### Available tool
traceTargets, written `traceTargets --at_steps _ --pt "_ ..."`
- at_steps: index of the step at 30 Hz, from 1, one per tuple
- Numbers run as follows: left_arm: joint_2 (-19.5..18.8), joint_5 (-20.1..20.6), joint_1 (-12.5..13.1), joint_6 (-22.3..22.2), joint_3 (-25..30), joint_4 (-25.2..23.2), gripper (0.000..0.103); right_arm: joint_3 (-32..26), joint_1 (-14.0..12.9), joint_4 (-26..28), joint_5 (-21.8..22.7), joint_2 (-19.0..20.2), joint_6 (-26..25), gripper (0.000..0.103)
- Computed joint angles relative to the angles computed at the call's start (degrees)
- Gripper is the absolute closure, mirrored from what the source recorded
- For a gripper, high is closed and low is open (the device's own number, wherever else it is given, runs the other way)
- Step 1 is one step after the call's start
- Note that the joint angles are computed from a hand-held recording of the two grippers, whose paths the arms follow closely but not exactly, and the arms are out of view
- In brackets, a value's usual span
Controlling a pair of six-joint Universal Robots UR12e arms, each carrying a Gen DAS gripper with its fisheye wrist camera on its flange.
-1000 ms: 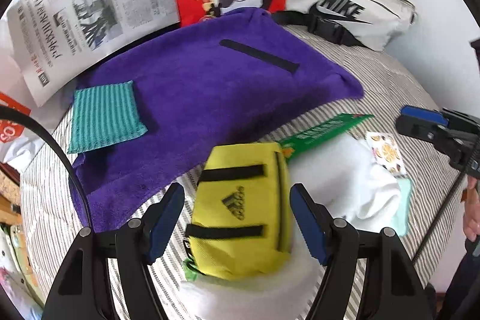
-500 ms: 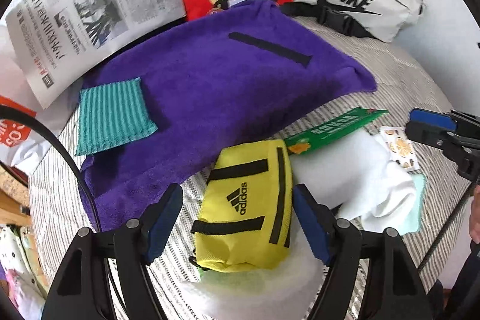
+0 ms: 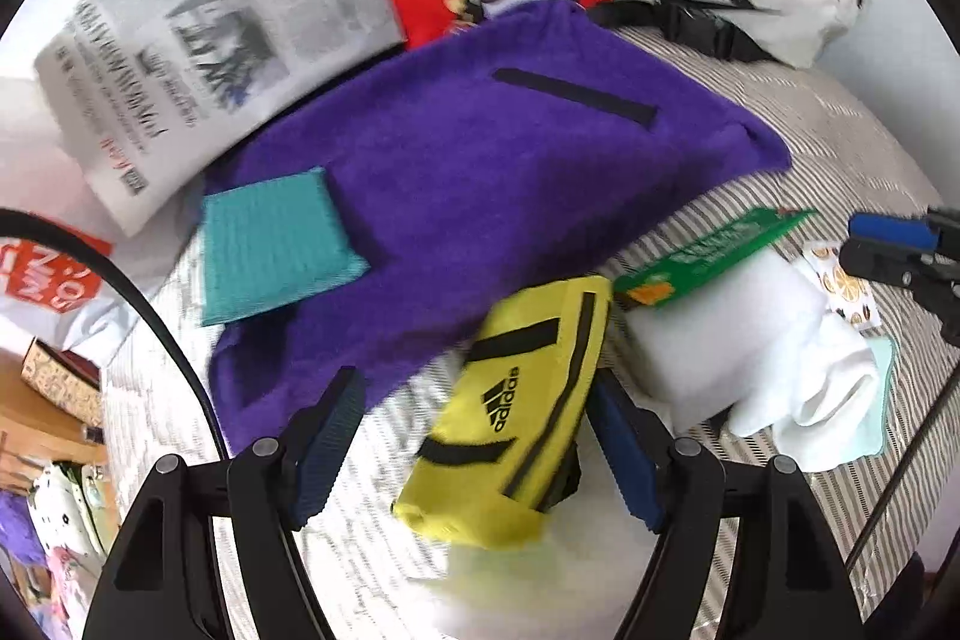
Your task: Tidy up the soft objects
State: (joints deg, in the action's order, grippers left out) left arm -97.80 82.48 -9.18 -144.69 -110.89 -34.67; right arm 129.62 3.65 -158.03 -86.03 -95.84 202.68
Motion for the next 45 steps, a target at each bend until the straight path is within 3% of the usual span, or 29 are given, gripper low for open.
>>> traceTargets --at_steps 4,10,12,13,15,19,25,28,32,38,45 --pt "-0.6 -0.6 1.6 -1.9 0.9 -0.5 0.028 -0.4 0.1 0.2 0.5 0.4 -0.3 0.068" --pt "-1.2 -4.9 3.2 0.6 0.6 -2.0 0.037 -1.0 0.5 1.3 0.7 1.1 -1.1 0.068" --pt "-1.2 -6.7 3.6 1.9 0.1 -1.2 0.041 -1.2 0.5 1.6 0.7 1.3 -1.0 0.068" --pt "-1.1 -7.3 3.7 2.6 0.1 -1.4 0.051 -1.2 0.5 1.8 0.7 1.4 -1.0 0.068" --pt "-1.0 -9.3 4.0 3.7 0.1 -2.5 0.057 -1.4 0.6 2.1 0.5 1.5 -1.0 0.068" --pt "-0.7 -10.6 3.7 7.1 -0.4 -2.3 0.066 -1.7 0.7 2.5 0.1 1.6 -1.1 0.068" --pt "-1.0 -9.6 2.4 10.3 -0.4 -0.3 0.062 -2.2 0.7 3.4 0.4 2.1 -1.7 0.068" --pt "-1.5 -11.4 2.5 10.7 0.6 -2.5 0.062 -2.3 0.8 3.6 0.4 2.3 -1.8 0.068" --pt "-1.8 -11.4 2.0 11.5 0.5 -3.6 0.077 -2.2 0.8 3.1 0.0 2.2 -1.9 0.068" --pt "-2.5 -10.1 1.4 9.1 -0.1 -2.6 0.079 -2.0 0.5 3.3 -1.0 1.8 -3.0 0.068" --pt "-3.0 -13.7 2.9 6.6 0.5 -4.4 0.084 -3.3 1.2 5.0 -2.9 2.4 -7.0 0.068"
